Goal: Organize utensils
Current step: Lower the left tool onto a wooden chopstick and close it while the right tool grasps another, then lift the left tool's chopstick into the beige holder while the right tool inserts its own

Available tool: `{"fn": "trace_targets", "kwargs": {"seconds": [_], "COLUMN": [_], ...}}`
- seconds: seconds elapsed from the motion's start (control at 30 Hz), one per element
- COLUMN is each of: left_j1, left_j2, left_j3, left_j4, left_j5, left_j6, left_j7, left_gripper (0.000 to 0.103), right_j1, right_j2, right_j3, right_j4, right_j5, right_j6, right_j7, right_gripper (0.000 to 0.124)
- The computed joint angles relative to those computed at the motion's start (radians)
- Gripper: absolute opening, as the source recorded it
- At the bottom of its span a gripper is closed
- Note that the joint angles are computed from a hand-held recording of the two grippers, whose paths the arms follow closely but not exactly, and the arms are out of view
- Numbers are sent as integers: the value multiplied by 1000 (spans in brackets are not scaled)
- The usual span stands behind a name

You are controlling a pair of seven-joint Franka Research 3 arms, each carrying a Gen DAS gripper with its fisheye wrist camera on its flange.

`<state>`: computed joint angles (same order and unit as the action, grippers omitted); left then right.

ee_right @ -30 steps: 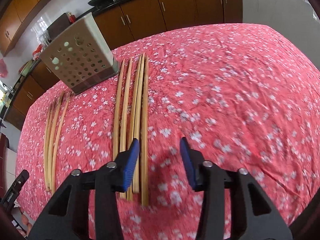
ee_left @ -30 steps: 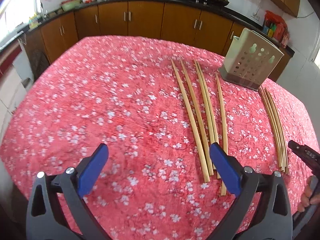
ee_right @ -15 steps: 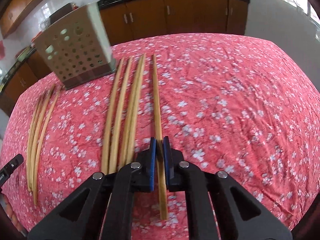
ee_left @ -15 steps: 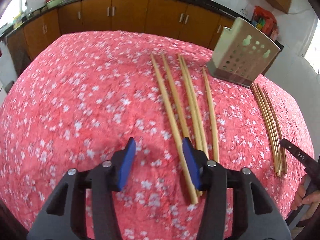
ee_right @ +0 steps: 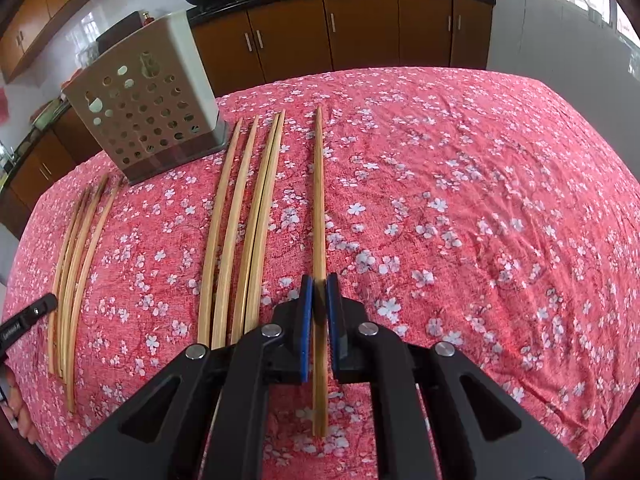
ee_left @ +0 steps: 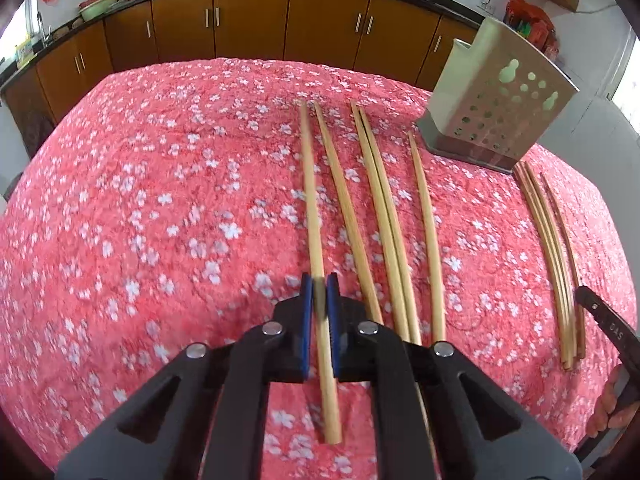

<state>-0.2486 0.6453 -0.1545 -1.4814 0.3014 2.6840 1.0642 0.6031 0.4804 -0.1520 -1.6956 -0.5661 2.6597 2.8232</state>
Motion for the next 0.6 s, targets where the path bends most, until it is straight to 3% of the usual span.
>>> {"fn": "trace_targets", "kwargs": {"seconds": [0.17,0.3,0.43,0.6], "left_j1": [-8,14,57,68], "left_j2": [63,99,52,-9], "left_j3": [22,14,-22,-29], "left_j4": [105,141,41,-82], "left_j5": [20,11,-31,-39], "left_j6": [-26,23,107,199], "left_j7": [13,43,74,91], "left_gripper": [8,8,9,9], "right_j1": [-3,-4,-23,4], "right_j2": [35,53,45,45], "right_j3": [-14,-46,-37,-68], "right_j4": [48,63,49,38], "right_j5": [-8,-30,-8,-53], "right_j6": [-17,-5,22,38], "right_j7": [-18,18,-3,26], "right_gripper": [8,8,8,9]}}
